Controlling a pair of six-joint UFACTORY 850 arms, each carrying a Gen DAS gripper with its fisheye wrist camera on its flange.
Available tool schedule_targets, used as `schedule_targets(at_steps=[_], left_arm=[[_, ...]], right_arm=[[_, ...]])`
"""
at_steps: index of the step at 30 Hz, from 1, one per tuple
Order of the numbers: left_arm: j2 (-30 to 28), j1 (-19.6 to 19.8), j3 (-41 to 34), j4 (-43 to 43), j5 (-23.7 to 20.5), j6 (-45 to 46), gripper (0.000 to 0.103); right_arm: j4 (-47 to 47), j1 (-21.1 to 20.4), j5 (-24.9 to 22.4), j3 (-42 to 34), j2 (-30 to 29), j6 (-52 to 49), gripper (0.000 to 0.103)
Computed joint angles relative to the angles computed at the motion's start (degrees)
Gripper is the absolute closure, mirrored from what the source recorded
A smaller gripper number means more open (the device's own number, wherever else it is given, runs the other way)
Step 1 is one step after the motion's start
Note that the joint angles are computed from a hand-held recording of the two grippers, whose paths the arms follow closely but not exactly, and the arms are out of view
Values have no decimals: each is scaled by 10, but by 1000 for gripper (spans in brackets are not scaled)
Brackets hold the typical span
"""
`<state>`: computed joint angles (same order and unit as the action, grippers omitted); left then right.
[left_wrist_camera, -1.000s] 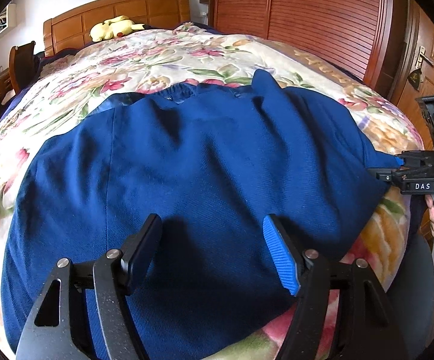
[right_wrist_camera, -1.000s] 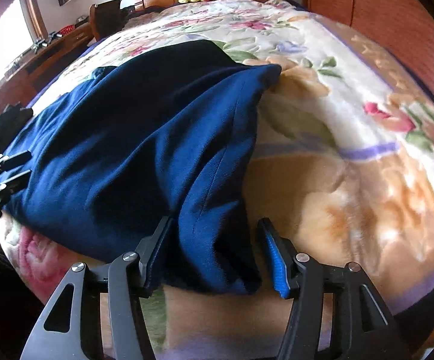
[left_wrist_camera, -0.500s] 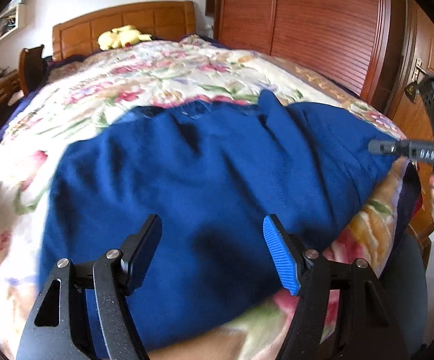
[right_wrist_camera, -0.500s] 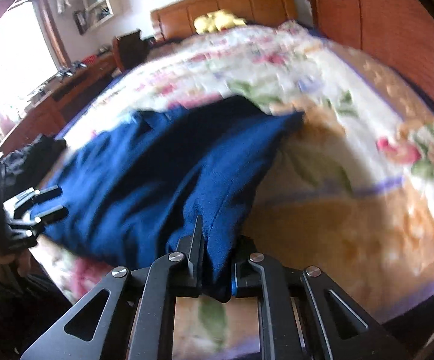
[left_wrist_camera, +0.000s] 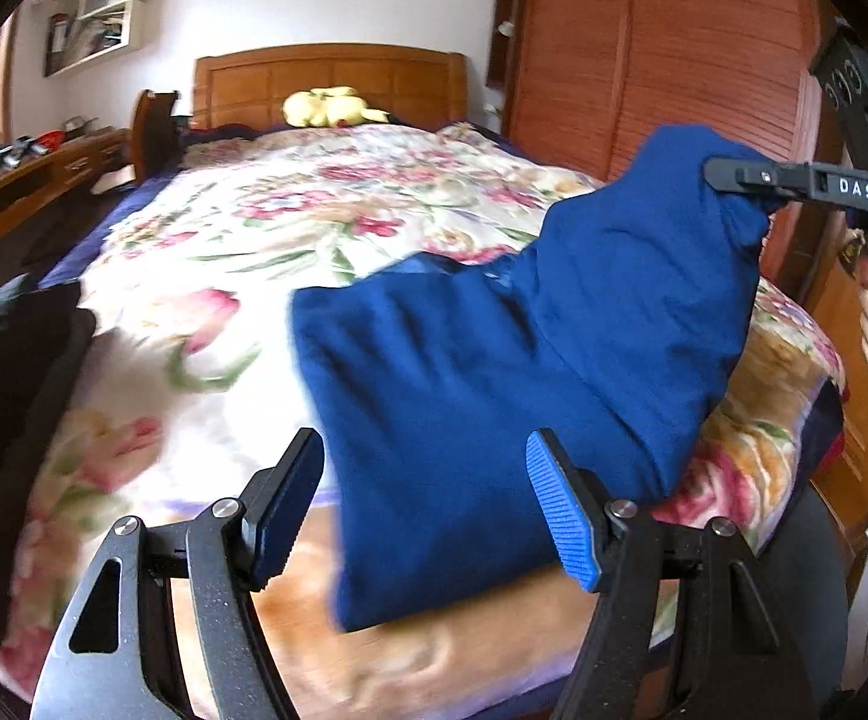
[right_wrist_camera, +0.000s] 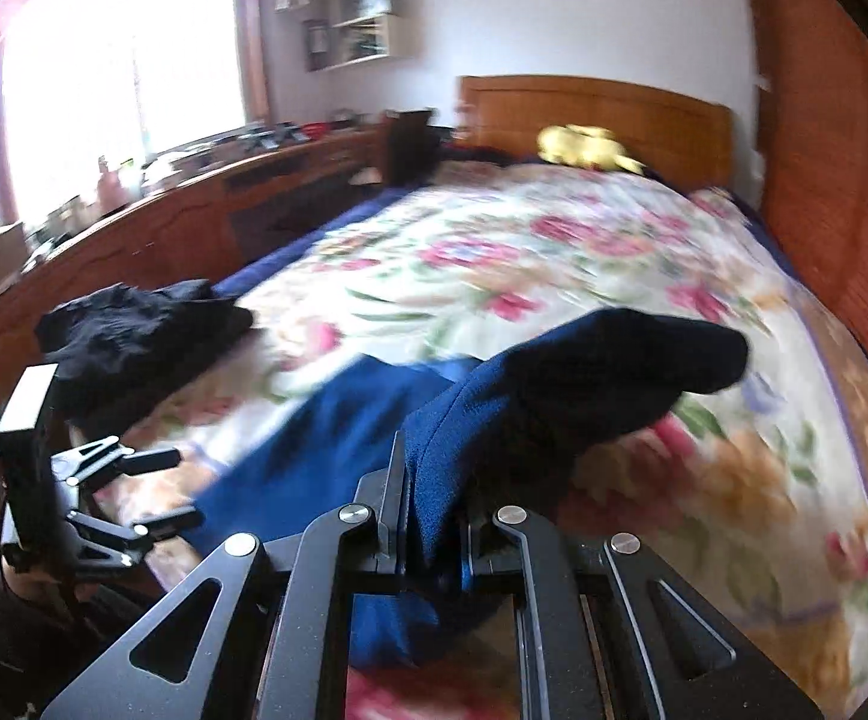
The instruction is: Fold large clothes
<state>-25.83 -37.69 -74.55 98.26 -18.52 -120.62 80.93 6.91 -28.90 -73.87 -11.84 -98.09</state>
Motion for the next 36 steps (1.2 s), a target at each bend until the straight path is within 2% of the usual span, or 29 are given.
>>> schedule_targets(at_steps=[4,7,10,11,12,17,20,26,32,36], left_arm=[[28,15,41,53,-14,-75,32],[43,24,63,73,-29,-114,32],[48,32,70,86,-31,-139,32],[50,33,72,92,-31,-148,32],[50,34,72,98,-32,-154,32],[50,35,69,132,-28,-182,32],[47,33,63,145,-26,-188,32],[25,28,34,122,-14,-153,32],[2,24,-1,69,-7,-95,32],[-14,23,-22,30,-2,-53,32]], right_arm=[[-45,51,0,-22,-25,25,91],[-113,83,14,-42,-48,86,87],[-132,95,21,-50,-60,99,75],[-143,91,15,-61,-69,108,68],[-145,87,9,-65,-73,107,66],[-99,71,23,-33,-47,58,64],[-91,65,44,-14,-32,66,64],[-155,53,84,8,-44,122,64],[-212,48,49,3,-73,191,64],[-220,36,3,-22,-97,226,64]])
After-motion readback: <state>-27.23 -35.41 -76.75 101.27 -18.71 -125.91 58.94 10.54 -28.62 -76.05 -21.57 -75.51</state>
